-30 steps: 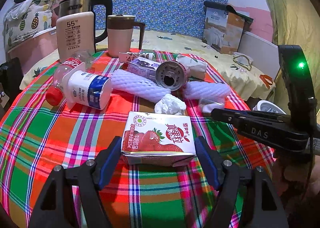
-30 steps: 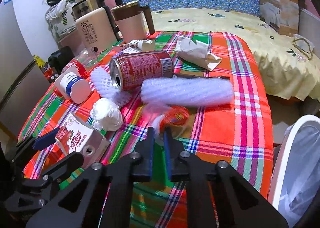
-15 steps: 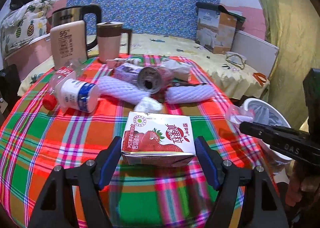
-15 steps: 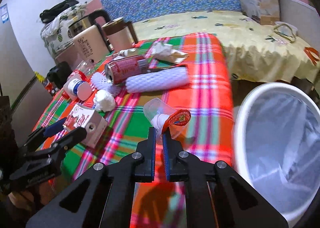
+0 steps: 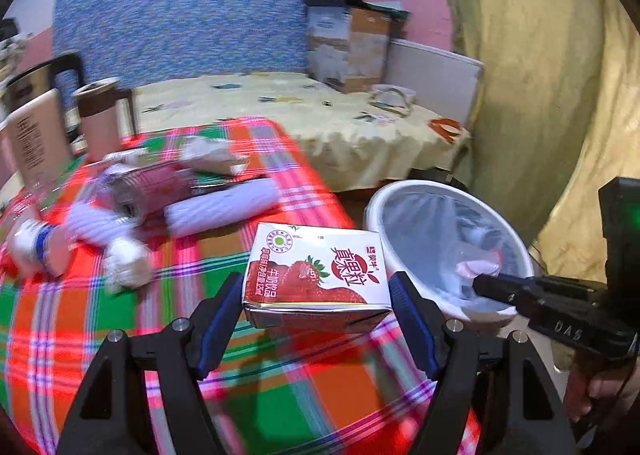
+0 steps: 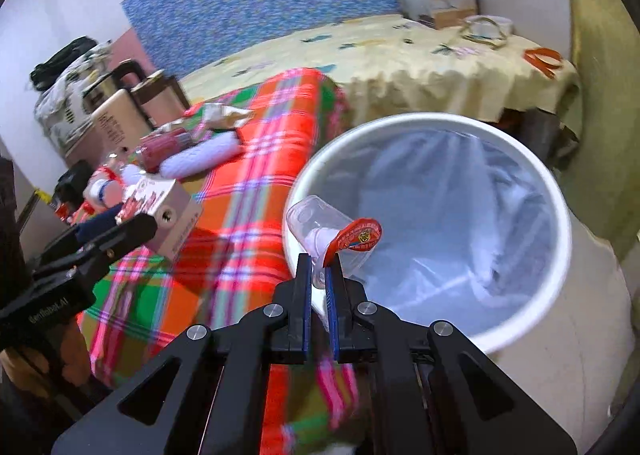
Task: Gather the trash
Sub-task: 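Carry both items over the white bin and open both tools to drop them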
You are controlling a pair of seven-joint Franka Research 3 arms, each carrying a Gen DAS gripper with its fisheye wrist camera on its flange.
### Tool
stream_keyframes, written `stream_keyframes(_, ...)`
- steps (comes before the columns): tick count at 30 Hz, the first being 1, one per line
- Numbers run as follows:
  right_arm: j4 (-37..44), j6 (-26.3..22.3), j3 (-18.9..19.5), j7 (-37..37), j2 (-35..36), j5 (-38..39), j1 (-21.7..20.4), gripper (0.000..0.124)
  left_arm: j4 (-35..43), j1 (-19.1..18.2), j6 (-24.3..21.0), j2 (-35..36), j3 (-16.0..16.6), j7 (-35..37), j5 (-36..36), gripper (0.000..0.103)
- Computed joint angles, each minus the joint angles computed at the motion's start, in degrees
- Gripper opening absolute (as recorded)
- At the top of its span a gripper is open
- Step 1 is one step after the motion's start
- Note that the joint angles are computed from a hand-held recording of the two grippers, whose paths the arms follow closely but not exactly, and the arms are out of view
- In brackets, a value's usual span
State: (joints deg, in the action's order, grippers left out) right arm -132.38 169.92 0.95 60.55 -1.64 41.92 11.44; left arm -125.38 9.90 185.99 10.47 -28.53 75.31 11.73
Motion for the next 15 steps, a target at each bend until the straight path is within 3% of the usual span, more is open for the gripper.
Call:
stream_keyframes(5, -2.0, 0.4, -0.9, 4.0, -0.8, -3.3, -1.3, 0.009, 4.7, 3.3, -2.3, 4.8, -7.4, 4.3, 0.1, 0.075)
stream_keyframes(7, -2.3, 0.4, -1.1, 4.9, -0.9, -3.9, -1.7, 0.009, 6.1, 1.2, -2.9, 5.9, -6.6, 5.3, -0.1, 0.075)
stream_keyframes(15, -2.3, -0.3, -1.8, 7.7, -0.8, -6.3, -3.0, 0.009, 11.4, -0.2, -6.6, 10.4, -9.1, 12.7, -3.6, 0.075)
